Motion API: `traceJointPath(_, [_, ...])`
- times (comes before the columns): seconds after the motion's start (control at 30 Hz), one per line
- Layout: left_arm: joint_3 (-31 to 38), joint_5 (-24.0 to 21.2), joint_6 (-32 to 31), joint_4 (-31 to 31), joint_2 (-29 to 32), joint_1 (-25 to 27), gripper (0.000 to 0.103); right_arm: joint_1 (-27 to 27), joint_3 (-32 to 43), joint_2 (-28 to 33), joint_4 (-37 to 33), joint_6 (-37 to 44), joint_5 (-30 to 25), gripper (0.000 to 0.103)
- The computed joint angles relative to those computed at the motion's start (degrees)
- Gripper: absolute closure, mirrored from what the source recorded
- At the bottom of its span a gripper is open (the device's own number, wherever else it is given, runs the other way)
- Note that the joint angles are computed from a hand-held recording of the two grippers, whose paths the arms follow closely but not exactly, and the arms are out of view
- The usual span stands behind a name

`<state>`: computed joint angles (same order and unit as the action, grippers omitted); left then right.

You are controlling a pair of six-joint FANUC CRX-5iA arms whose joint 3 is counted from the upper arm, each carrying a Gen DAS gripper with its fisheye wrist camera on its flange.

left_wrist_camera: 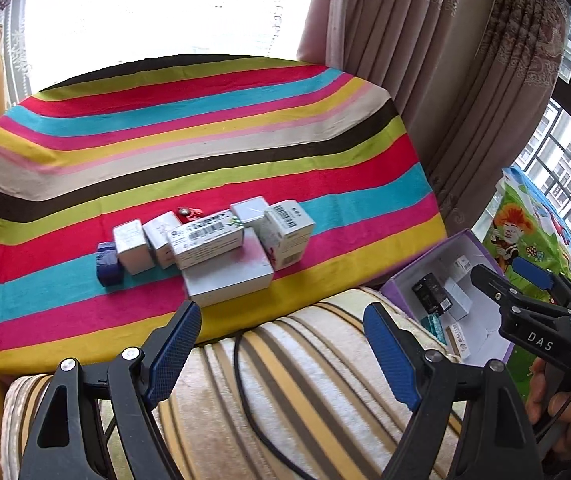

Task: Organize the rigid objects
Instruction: 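Withdraw both grippers from the purple-rimmed box, then grasp the dark blue box with the left gripper while the right gripper grasps a white barcode box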

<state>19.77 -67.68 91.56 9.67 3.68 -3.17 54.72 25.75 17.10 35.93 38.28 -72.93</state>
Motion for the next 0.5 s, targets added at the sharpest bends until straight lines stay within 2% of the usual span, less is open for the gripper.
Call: traceJointPath(0.5, [-1.02,-0.82,-2.21,0.23,-0.56,4.31,0.019,0.10,5.31,4.10,-1.54,3.60,-2.14,0.012])
